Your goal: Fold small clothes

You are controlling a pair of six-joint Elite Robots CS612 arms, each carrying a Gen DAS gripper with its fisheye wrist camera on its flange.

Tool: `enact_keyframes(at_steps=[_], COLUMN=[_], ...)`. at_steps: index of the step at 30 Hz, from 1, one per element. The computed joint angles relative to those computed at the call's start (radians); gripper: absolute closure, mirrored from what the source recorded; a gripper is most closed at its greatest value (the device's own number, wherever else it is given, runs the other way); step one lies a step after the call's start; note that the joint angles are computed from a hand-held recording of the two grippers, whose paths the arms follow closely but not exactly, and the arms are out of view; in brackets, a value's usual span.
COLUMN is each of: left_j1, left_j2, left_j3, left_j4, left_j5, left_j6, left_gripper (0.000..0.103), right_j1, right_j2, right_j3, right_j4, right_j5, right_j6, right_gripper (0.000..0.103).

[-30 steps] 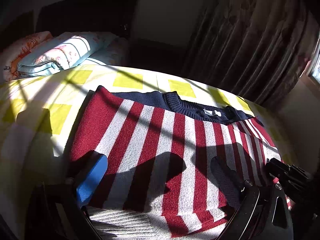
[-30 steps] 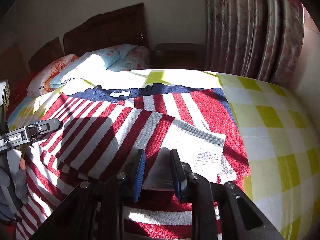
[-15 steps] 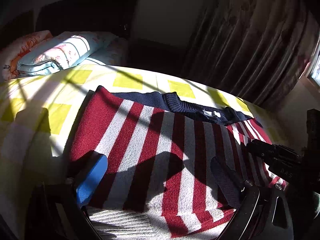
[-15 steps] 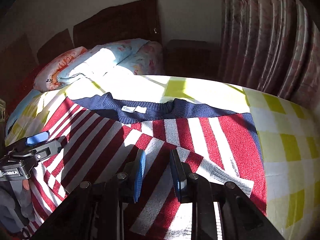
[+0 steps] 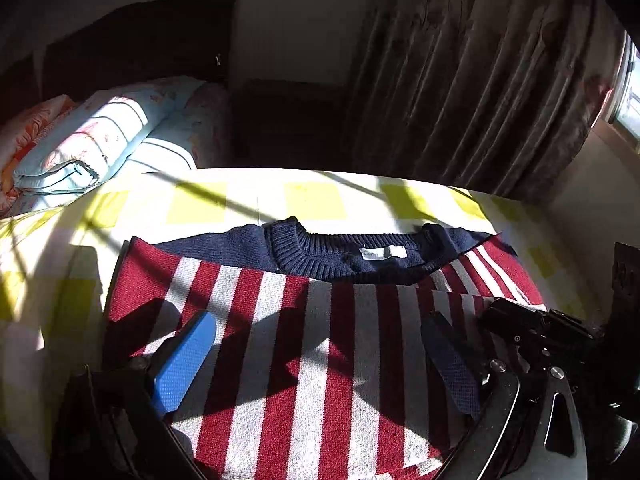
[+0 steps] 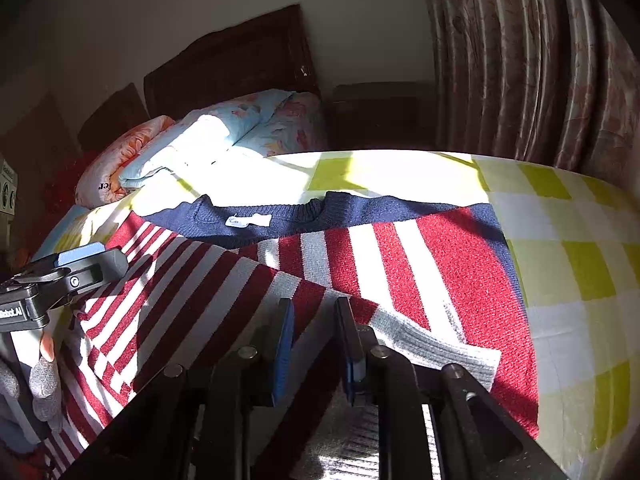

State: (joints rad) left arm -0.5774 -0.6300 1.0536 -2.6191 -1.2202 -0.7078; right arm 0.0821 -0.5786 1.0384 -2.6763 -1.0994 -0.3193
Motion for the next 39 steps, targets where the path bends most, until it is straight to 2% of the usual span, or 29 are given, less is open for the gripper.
enact_keyframes(at_steps=[2, 3, 6, 8, 11, 13, 14, 16, 19, 22, 23, 25, 26, 27, 28, 30, 31, 34, 36, 37, 39], left_j1=[0.011, 0.008, 0.010, 0.006, 0.012, 0.027, 0.027, 0.027, 0.020, 0.022, 0.024, 0.026, 0.026, 0.026, 0.026, 0.026, 0.027, 0.028, 0.028, 0.024, 0.000], left_j2=[0.040, 0.048, 0.039, 0.013, -0.034, -0.054, -0.056, -0.051, -0.041, -0.048, -0.050, -0.053, -0.054, -0.054, -0.053, -0.051, -0.051, -0.054, -0.056, -0.060, -0.086], left_j3=[-0.070, -0.079, -0.061, -0.010, 0.082, 0.139, 0.156, 0.147, 0.112, 0.137, 0.147, 0.158, 0.160, 0.160, 0.156, 0.153, 0.152, 0.163, 0.168, 0.177, 0.209], left_j4=[0.118, 0.128, 0.104, 0.062, -0.001, -0.062, -0.099, -0.082, 0.003, -0.054, -0.080, -0.107, -0.111, -0.111, -0.106, -0.102, -0.105, -0.131, -0.141, -0.153, -0.128], left_j5=[0.003, 0.039, 0.030, 0.055, 0.100, 0.068, 0.081, 0.083, 0.109, 0.097, 0.092, 0.089, 0.090, 0.090, 0.091, 0.091, 0.090, 0.085, 0.084, 0.100, 0.205], left_j6=[-0.034, -0.015, -0.006, -0.027, -0.125, -0.201, -0.191, -0.183, -0.171, -0.183, -0.190, -0.201, -0.203, -0.203, -0.204, -0.207, -0.207, -0.212, -0.212, -0.218, -0.274], left_gripper=[0.000, 0.000, 0.000, 0.000, 0.000, 0.000, 0.000, 0.000, 0.000, 0.000, 0.000, 0.000, 0.000, 0.000, 0.000, 0.000, 0.000, 0.000, 0.000, 0.000, 0.000], right_j1=[-0.006, -0.009, -0.012, -0.014, -0.017, -0.018, -0.019, -0.022, -0.027, -0.038, -0.040, -0.039, -0.040, -0.038, -0.031, -0.004, 0.002, 0.004, 0.010, 0.009, 0.000], right_j2=[0.003, 0.005, 0.008, 0.008, 0.009, 0.011, 0.012, 0.015, 0.020, 0.020, 0.014, -0.007, -0.016, -0.027, -0.041, -0.056, -0.060, -0.064, -0.079, -0.088, -0.102], right_j3=[-0.005, -0.008, -0.013, -0.013, -0.015, -0.018, -0.020, -0.023, -0.030, -0.018, 0.002, 0.055, 0.076, 0.094, 0.108, 0.116, 0.122, 0.126, 0.149, 0.166, 0.190], right_j4=[0.011, 0.017, 0.027, 0.029, 0.032, 0.035, 0.038, 0.044, 0.051, 0.007, -0.053, -0.183, -0.211, -0.214, -0.189, -0.105, -0.106, -0.106, -0.132, -0.146, -0.131], right_j5=[0.028, 0.042, 0.062, 0.074, 0.087, 0.095, 0.103, 0.118, 0.144, 0.180, 0.161, 0.099, 0.100, 0.092, 0.055, -0.080, -0.115, -0.146, -0.222, -0.230, -0.186], right_j6=[0.014, 0.021, 0.031, 0.038, 0.045, 0.050, 0.054, 0.063, 0.077, 0.131, 0.170, 0.229, 0.225, 0.201, 0.149, 0.009, -0.039, -0.054, -0.019, -0.013, -0.027], right_gripper=[0.083, 0.083, 0.083, 0.083, 0.083, 0.083, 0.083, 0.083, 0.083, 0.083, 0.079, 0.078, 0.078, 0.078, 0.078, 0.077, 0.078, 0.078, 0.078, 0.078, 0.078])
